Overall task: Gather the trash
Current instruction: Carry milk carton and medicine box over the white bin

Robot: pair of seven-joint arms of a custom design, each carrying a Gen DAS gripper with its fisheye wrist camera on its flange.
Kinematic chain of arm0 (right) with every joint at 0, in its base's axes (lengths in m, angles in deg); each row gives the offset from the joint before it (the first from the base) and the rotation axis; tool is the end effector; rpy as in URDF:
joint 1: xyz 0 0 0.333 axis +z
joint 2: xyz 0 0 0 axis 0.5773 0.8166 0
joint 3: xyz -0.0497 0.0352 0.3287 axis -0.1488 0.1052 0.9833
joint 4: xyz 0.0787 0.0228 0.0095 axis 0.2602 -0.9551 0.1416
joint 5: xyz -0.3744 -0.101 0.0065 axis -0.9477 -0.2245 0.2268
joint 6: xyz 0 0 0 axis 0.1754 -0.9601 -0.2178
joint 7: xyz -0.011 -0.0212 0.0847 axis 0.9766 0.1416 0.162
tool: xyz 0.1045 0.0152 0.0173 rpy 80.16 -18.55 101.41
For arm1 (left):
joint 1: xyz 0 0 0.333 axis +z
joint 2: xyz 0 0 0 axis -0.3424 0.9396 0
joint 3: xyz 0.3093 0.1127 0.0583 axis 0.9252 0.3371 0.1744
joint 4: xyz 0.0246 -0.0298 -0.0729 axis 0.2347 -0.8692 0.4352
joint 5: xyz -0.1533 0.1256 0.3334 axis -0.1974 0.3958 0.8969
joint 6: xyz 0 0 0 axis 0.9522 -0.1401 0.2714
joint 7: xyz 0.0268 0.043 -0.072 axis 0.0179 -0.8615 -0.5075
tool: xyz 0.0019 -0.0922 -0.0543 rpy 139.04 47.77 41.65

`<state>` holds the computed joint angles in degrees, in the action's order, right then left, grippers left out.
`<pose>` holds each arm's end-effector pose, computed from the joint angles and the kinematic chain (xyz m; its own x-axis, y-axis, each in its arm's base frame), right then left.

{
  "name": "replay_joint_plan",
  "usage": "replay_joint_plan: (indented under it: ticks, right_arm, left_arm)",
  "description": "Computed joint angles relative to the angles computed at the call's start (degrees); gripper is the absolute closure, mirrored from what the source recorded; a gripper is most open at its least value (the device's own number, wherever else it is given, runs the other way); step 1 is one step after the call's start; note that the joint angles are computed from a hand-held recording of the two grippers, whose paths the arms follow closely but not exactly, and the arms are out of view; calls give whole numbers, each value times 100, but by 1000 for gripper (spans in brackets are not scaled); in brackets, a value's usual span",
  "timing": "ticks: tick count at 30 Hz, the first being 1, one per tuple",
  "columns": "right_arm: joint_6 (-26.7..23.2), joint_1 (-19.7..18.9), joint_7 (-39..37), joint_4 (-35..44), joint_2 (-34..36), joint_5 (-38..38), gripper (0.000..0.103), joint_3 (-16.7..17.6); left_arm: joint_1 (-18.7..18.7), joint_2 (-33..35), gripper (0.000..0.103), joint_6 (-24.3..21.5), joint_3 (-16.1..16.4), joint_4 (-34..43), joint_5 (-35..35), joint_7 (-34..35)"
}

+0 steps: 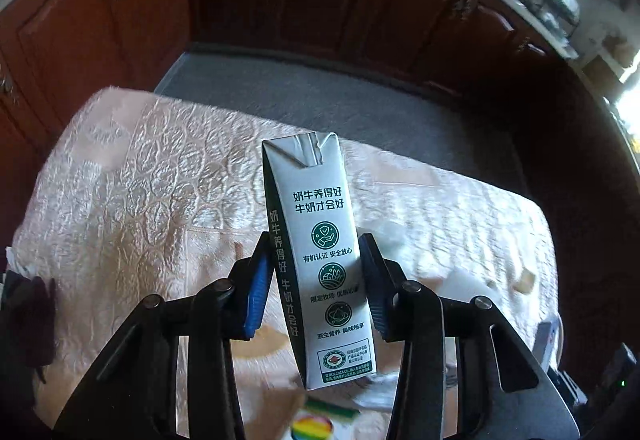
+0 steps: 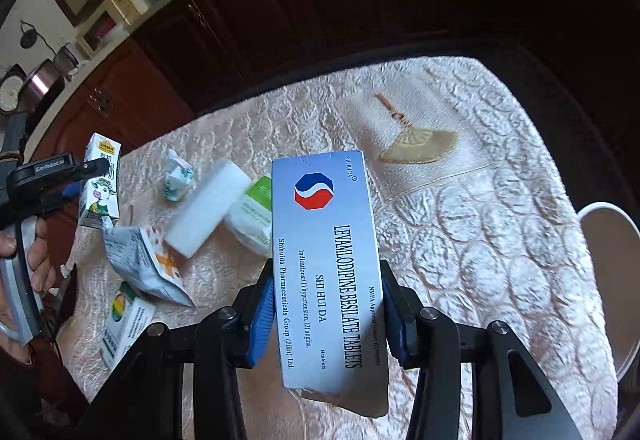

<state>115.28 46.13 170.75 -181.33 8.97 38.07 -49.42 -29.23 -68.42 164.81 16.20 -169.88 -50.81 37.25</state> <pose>0.5726 0.1279 0.5676 0.1604 -0.9560 -0.2457 -0.8860 -0.0298 -0.4628 0.6326 -0.2007 0.6302 0.2402 -0.9504 0.1976 -0.8172 -0.3079 -0.4873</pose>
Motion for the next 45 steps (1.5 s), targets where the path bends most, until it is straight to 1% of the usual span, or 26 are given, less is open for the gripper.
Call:
replay_joint_plan:
  ticks: [4, 6, 11, 20, 26, 31, 37, 45]
  right_arm:
    - [153, -20, -67, -318, -366, 92, 58, -25]
    - [193, -33, -63, -424, -502, 103, 58, -26]
    - [297, -88, -59, -709, -878, 184, 58, -57]
    - [345, -221, 7, -1134, -1473, 142, 58, -91]
    - [308, -366, 110, -1343, -1747, 70, 58, -128]
    - [329, -463, 206, -1466, -1906, 64, 58, -161]
    - [343, -580, 278, -1583, -2069, -14, 58, -180]
    - [343, -702, 299, -1711, -2256, -48, 58, -233]
  left_arm:
    - [-76, -267, 63, 172, -115, -177, -106, 230]
    - [-207, -257, 63, 136, -205, -36, -125, 266]
    - [-453, -349, 64, 230, -350, -26, -202, 528]
    - [-1025, -115, 64, 208, -516, 195, 196, 569]
    - [-1352, 43, 64, 187, -558, 305, 489, 495]
    - [-1549, 167, 64, 145, -580, 412, 642, 443]
    - [-1672, 287, 64, 140, -597, 501, 668, 507]
    - [-1894, 577, 64, 22, -610, 899, 721, 629]
